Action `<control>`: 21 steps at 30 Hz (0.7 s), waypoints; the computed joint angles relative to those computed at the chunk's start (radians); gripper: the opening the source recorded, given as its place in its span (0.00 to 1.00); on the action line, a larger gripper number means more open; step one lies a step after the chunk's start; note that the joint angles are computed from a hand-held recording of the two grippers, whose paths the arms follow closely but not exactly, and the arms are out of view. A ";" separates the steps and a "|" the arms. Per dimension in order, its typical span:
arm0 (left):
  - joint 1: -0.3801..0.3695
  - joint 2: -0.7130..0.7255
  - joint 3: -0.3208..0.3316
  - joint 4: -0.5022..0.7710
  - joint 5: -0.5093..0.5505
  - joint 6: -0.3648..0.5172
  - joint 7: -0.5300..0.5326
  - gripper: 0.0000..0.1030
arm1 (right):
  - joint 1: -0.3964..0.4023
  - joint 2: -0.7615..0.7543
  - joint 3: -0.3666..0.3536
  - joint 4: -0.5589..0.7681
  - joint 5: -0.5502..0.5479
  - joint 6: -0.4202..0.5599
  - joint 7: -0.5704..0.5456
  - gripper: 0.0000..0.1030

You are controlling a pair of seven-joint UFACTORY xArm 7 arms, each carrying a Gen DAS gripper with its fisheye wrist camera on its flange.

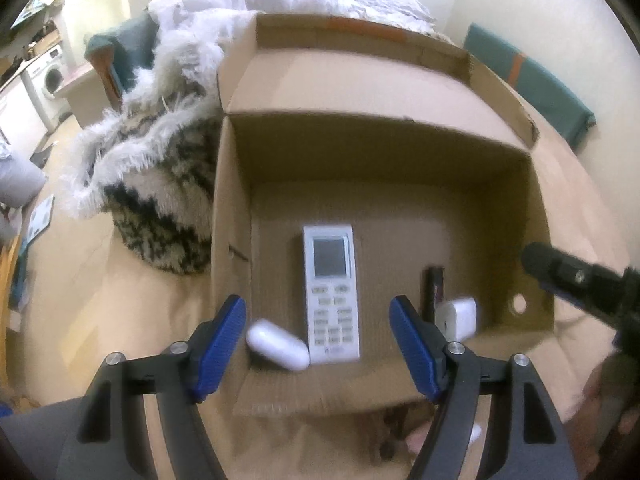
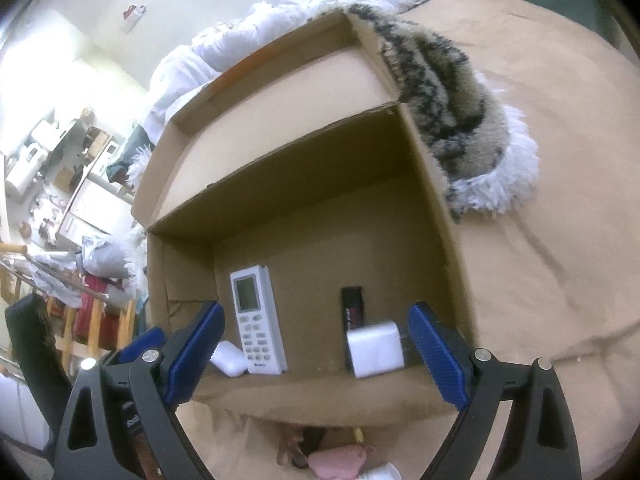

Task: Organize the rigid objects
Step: 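Withdraw both grippers from the box toward the remaining items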

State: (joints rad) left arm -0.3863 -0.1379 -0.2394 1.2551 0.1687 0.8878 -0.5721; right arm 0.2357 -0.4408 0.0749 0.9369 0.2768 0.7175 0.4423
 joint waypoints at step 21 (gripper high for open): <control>0.022 -0.225 0.004 -0.243 -0.189 0.084 -0.007 0.70 | 0.029 -0.259 0.013 -0.202 0.011 0.146 0.114 0.96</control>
